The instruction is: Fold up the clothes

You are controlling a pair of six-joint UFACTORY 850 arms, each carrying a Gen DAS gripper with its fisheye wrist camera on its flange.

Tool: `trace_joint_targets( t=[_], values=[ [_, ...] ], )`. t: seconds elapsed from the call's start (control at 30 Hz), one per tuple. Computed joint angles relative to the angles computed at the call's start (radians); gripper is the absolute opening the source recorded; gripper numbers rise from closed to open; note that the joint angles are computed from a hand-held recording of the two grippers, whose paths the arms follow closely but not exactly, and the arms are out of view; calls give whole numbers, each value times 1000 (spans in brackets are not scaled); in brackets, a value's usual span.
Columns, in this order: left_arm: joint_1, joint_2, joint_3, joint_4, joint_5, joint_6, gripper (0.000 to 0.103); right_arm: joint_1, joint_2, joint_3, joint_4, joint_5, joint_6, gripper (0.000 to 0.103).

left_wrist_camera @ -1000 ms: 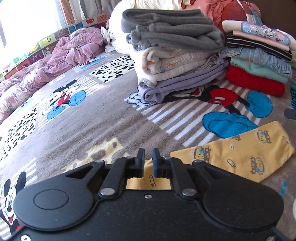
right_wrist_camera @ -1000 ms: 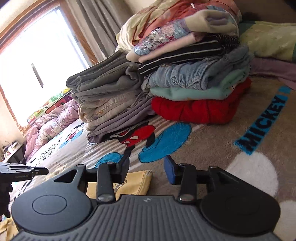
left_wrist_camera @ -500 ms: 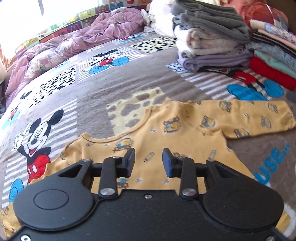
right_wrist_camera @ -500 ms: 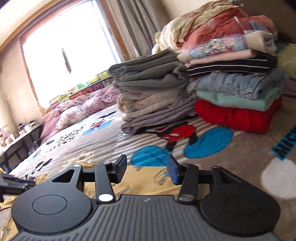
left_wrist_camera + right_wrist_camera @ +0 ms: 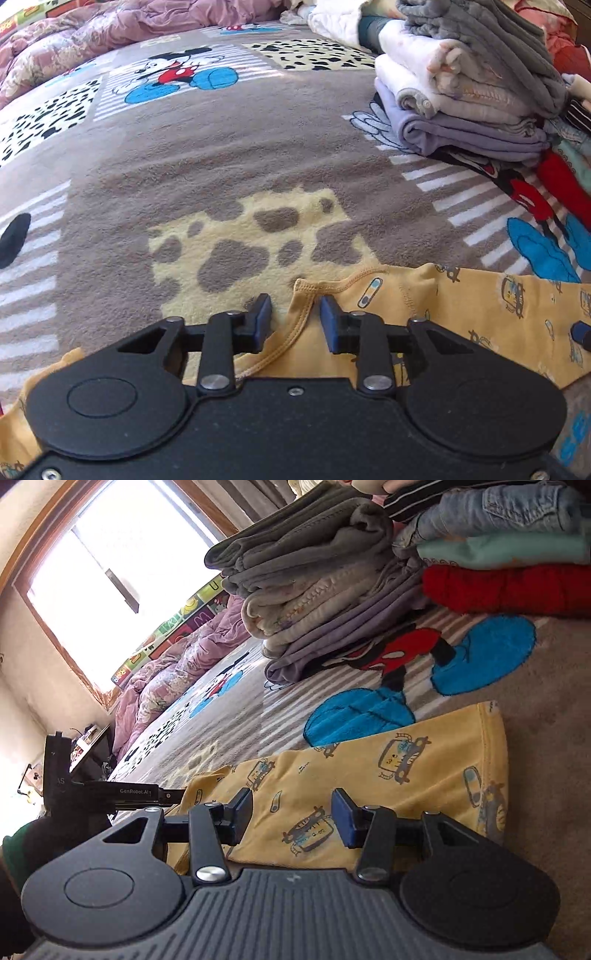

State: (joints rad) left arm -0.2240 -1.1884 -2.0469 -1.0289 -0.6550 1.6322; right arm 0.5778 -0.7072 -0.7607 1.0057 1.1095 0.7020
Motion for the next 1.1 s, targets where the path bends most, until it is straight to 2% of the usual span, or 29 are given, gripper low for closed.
trace_joint_targets(
  t=[0.07,0.13,0.2,0.23,0.27,0.3,0.47,0.6,0.7,0.73,0.83,0.93,1.1],
  values=[
    [14,1,-1,-72,-10,28,7,4,-4,-8,21,-11,-20,46],
    [3,-11,-1,-27,27,32,8,4,-5,-13,30,-19,-40,46],
    [2,2,29,-69,53,75,12,7,-3,-15,41,-21,-50,46],
    [3,10,41,-88,62,75,17,7,-3,-14,44,-21,-50,46],
    [4,18,53,-107,71,76,32,9,-2,-14,53,-19,-54,46],
    [11,39,82,-150,78,111,42,10,-1,-14,64,-17,-58,46],
    [66,170,246,-263,89,211,42,25,7,-24,168,-29,-140,46],
    [136,323,480,-376,101,443,44,39,13,-22,209,-5,-177,49],
    [200,426,670,-554,113,714,45,58,28,-7,136,47,-195,49],
    [224,450,717,-587,106,755,45,63,34,0,91,59,-185,49],
    [301,501,831,-663,78,822,45,88,44,1,-35,9,-125,49],
    [378,517,884,-695,41,744,48,110,49,-5,-167,-40,-56,49],
    [464,497,909,-740,23,615,51,181,34,-43,-98,-128,-85,50]
  ],
)
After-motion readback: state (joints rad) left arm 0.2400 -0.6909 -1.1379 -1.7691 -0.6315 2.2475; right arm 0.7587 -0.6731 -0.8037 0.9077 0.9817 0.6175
